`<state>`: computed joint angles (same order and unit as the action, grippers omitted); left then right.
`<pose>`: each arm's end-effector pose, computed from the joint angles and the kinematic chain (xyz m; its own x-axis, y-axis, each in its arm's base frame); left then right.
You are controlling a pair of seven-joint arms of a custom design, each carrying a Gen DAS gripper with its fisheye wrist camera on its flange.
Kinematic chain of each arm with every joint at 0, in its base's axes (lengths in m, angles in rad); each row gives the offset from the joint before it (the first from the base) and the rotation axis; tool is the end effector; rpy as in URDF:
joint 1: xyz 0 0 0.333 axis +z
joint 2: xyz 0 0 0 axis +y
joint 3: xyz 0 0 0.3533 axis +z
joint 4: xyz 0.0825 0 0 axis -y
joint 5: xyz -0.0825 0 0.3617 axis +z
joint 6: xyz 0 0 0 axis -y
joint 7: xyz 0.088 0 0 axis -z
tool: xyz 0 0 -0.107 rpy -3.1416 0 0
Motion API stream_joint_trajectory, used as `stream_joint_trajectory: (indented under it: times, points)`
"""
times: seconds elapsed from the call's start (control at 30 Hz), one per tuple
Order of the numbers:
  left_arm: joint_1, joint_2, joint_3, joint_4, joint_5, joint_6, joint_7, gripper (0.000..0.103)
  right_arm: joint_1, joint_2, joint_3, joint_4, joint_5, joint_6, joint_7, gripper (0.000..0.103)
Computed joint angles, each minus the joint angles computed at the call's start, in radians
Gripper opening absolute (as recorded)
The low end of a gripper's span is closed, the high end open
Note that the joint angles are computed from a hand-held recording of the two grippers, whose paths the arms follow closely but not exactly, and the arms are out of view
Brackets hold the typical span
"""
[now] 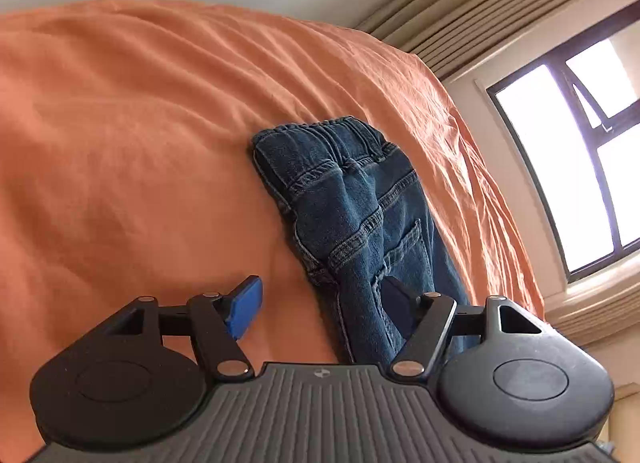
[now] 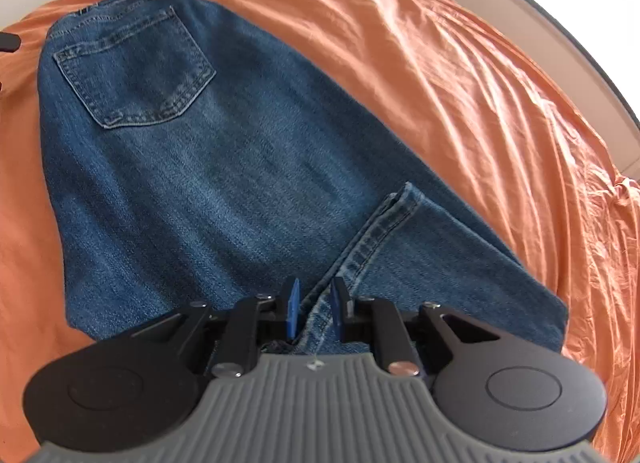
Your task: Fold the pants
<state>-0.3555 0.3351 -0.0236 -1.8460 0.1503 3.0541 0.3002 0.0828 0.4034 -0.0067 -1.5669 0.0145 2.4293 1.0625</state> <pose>0.6243 -0.2590 0.4979 0.3827 -0.6140 0.6903 -0.5841 -0.7397 -0.3341 0.7041 0.0546 0.5039 0.4973 -0.8427 0.2062 -0.7470 -0.5369 -0.3922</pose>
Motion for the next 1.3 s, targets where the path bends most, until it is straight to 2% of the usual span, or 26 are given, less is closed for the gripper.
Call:
stream_joint_trajectory:
  times: [0.07,0.13,0.3,0.43,0.47,0.5,0.53,0.57,0.6,0.67,0.77,0.8,0.9,0.97,1.0,1.1,1.27,1.3]
  points:
    - [0.075,0.034,-0.084,0.012,-0.063,0.031,0.057,0.079,0.02,0.042,-0.011,0.057,-0.042,-0.079,0.011,0.013]
    - [0.139,0.07,-0.161,0.027,-0.122,0.062,0.127,0.079,0.033,0.054,-0.013,0.064,-0.079,-0.083,-0.006,0.014]
    - [0.249,0.164,-0.306,0.076,-0.219,0.162,0.244,0.083,0.036,0.09,-0.01,0.127,-0.089,-0.146,-0.022,0.014]
    - [0.256,0.234,-0.333,0.144,-0.259,0.2,0.287,0.082,0.02,0.108,-0.004,0.163,-0.056,-0.173,-0.024,0.014]
    - [0.26,0.247,-0.342,0.157,-0.264,0.209,0.295,0.078,0.019,0.112,-0.003,0.168,-0.05,-0.176,-0.023,0.014]
    - [0.252,0.256,-0.336,0.17,-0.267,0.215,0.301,0.069,0.018,0.115,-0.003,0.171,-0.047,-0.177,-0.024,0.014]
    - [0.226,0.259,-0.305,0.181,-0.271,0.22,0.303,0.064,0.018,0.119,-0.003,0.177,-0.047,-0.18,-0.026,0.014]
    - [0.173,0.251,-0.241,0.183,-0.284,0.221,0.294,0.054,0.018,0.13,-0.004,0.193,-0.047,-0.186,-0.028,0.014]
    - [0.139,0.249,-0.2,0.185,-0.289,0.224,0.291,0.039,0.018,0.136,-0.004,0.205,-0.048,-0.192,-0.031,0.014]
    - [0.092,0.241,-0.146,0.176,-0.282,0.258,0.309,0.033,0.018,0.14,-0.004,0.211,-0.045,-0.19,-0.032,0.014]
    - [-0.06,0.204,0.031,0.155,-0.282,0.283,0.358,0.03,0.013,0.137,0.0,0.208,-0.034,-0.185,-0.037,0.014]
    - [-0.1,0.199,0.073,0.154,-0.291,0.294,0.374,0.03,0.01,0.138,0.001,0.208,-0.029,-0.184,-0.04,0.014]
    - [-0.278,0.183,0.262,0.164,-0.317,0.293,0.465,0.029,0.004,0.142,0.002,0.219,-0.014,-0.188,-0.04,0.014]
    - [-0.36,0.18,0.341,0.187,-0.312,0.273,0.533,0.029,-0.001,0.138,0.003,0.217,-0.005,-0.185,-0.041,0.013]
    - [-0.366,0.178,0.337,0.207,-0.293,0.257,0.568,0.029,-0.004,0.134,0.004,0.213,0.0,-0.178,-0.044,0.013]
    - [-0.318,0.168,0.24,0.264,-0.207,0.206,0.657,0.029,-0.016,0.099,0.006,0.168,0.025,-0.132,-0.039,0.01]
    - [-0.354,0.19,0.203,0.361,-0.027,0.082,0.754,0.029,-0.061,0.021,0.015,0.089,0.118,-0.05,-0.02,0.01]
    - [-0.344,0.199,0.171,0.384,0.0,0.048,0.778,0.029,-0.065,0.008,0.009,0.078,0.124,-0.047,-0.006,0.01]
